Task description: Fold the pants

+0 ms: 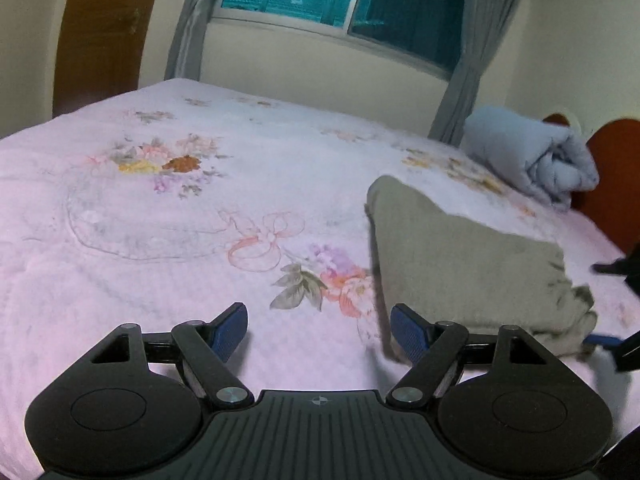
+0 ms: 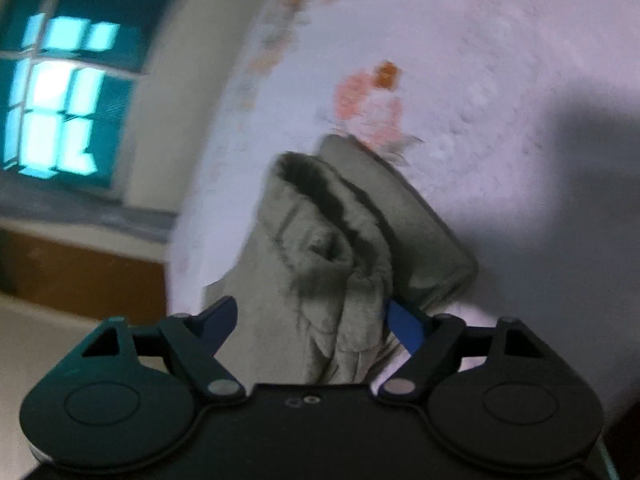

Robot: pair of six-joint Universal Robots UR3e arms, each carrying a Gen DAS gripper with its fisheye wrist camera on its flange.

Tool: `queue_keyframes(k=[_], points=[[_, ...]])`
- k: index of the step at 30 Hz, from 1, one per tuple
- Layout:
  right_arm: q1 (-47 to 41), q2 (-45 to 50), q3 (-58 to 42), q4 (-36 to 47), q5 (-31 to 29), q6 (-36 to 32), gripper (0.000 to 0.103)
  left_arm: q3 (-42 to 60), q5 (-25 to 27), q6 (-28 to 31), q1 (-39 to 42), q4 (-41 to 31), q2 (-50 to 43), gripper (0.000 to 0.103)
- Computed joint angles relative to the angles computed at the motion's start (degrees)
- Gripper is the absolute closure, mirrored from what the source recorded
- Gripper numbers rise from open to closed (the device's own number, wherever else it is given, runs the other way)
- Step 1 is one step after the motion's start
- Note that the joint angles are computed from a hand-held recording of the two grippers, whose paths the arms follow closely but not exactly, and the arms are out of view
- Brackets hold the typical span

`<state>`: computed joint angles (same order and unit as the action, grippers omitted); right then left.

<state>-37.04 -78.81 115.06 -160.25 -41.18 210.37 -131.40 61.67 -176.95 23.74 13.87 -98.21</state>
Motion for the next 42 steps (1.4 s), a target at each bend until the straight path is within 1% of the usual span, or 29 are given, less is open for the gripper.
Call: queue_keyframes(k=[2, 3, 4, 6, 7, 8, 10, 11, 12, 14, 15, 16, 17, 20, 21, 22, 23, 26, 28, 29, 30, 32, 33, 34, 35, 38, 39, 41, 42], points=[[2.8, 1.5, -4.8, 5.5, -3.8, 2.8, 0.034, -0.1, -0.7, 0.0, 0.2, 0.5, -0.6, 0.025], [4.6, 2.5, -7.2, 6.5, -6.8, 4.6, 0.041, -0.6, -1.7, 0.3, 0.7, 0.5, -0.5, 0.025], [6.4, 3.5, -9.7, 7.4, -9.9, 4.1, 0.066, 0.3, -1.5, -0.1, 0.2, 0.4, -1.1, 0.025], [8.5, 4.7, -12.2, 7.3, -12.4, 1.2, 0.071, 0.3, -3.0, 1.0, 0.6, -1.2, -0.5, 0.025], [9.1, 4.5, -12.3, 4.9, -12.3, -1.5, 0.074, 0.4, -2.9, 1.4, 0.4, -1.8, -0.3, 0.025], [8.5, 4.0, -10.6, 0.0, -9.5, -2.5, 0.075, 0.5, -3.1, 2.1, 0.1, -2.1, -0.3, 0.025], [6.6, 3.4, -7.9, -11.4, -0.7, -2.7, 0.078, 1.6, -4.3, 4.2, -0.5, -4.7, -0.4, 0.025], [5.4, 3.7, -6.6, -18.1, 4.0, -0.6, 0.084, 2.3, -4.5, 5.4, -1.1, -6.0, -0.4, 0.025], [4.5, 4.3, -6.1, -23.4, 7.3, 1.6, 0.083, 3.1, -4.9, 6.9, -1.9, -7.2, -0.6, 0.025], [2.6, 5.6, -4.1, -36.8, 11.6, 6.8, 0.083, 5.1, -3.4, 9.7, -4.3, -9.8, -1.1, 0.025], [1.7, 6.3, -2.9, -40.6, 12.1, 8.0, 0.083, 6.3, -2.1, 10.8, -5.6, -11.5, -1.4, 0.025], [0.9, 6.5, -1.1, -40.0, 11.2, 6.5, 0.083, 7.6, -0.7, 11.5, -6.9, -13.1, -1.8, 0.025], [0.3, 6.6, 0.9, -36.0, 8.5, 2.7, 0.083, 8.9, 1.2, 11.7, -8.2, -14.2, -2.4, 0.025], [-0.1, 7.5, 3.4, -18.4, -1.9, -5.9, 0.083, 10.7, 2.4, 10.8, -9.5, -15.0, -3.5, 0.025], [-1.1, 8.4, 4.8, -18.1, -1.3, -6.4, 0.081, 11.3, 3.0, 10.3, -9.8, -15.2, -3.9, 0.025], [-3.7, 10.0, 7.7, -22.6, 2.8, -5.6, 0.079, 11.7, 3.3, 9.8, -10.0, -15.4, -4.2, 0.025], [-4.6, 10.5, 9.0, -25.2, 3.9, -5.1, 0.077, 12.3, 3.6, 9.6, -10.2, -15.9, -4.6, 0.025], [-5.1, 8.7, 8.8, -22.3, 5.2, -7.4, 0.068, 14.3, 5.3, 9.6, -11.6, -16.5, -6.1, 0.025], [-4.8, 8.6, 8.0, -21.4, 5.5, -7.1, 0.034, 15.6, 6.5, 9.2, -12.8, -16.1, -7.2, 0.025], [-4.7, 8.8, 7.7, -21.5, 6.2, -7.1, 0.031, 16.5, 8.2, 8.3, -13.7, -15.6, -8.1, 0.025], [-2.7, 10.1, 5.0, -21.7, 4.7, -5.5, 0.029, 17.5, 10.0, 7.4, -14.6, -15.6, -8.9, 0.025], [-0.2, 10.8, 0.9, -16.1, 1.9, -7.6, 0.03, 19.1, 12.5, 4.6, -15.9, -14.6, -10.6, 0.025], [1.0, 10.9, -1.3, -12.7, 0.2, -8.8, 0.044, 19.7, 14.2, 3.1, -16.8, -13.5, -11.5, 0.025], [2.8, 10.5, -3.7, -10.1, -2.5, -8.5, 0.071, 20.4, 16.9, 2.2, -18.1, -12.8, -12.4, 0.025], [3.3, 9.4, -3.9, -8.3, -3.9, -9.6, 0.071, 21.4, 22.5, 0.9, -20.1, -12.4, -13.2, 0.025], [0.5, 8.9, -1.9, -13.5, 3.8, -10.4, 0.076, 20.4, 22.3, -1.2, -19.0, -12.1, -12.6, 0.023], [0.1, 8.0, -1.2, -14.1, 4.5, -11.8, 0.076, 20.7, 22.5, -1.2, -19.0, -12.9, -12.6, 0.022], [0.2, 6.9, -0.3, -13.4, 2.5, -14.7, 0.077, 21.0, 23.0, -0.6, -19.4, -13.3, -12.8, 0.02], [0.7, 7.9, -1.1, -10.9, -0.9, -15.3, 0.077, 21.3, 22.8, -0.3, -19.4, -14.2, -12.8, 0.017]])
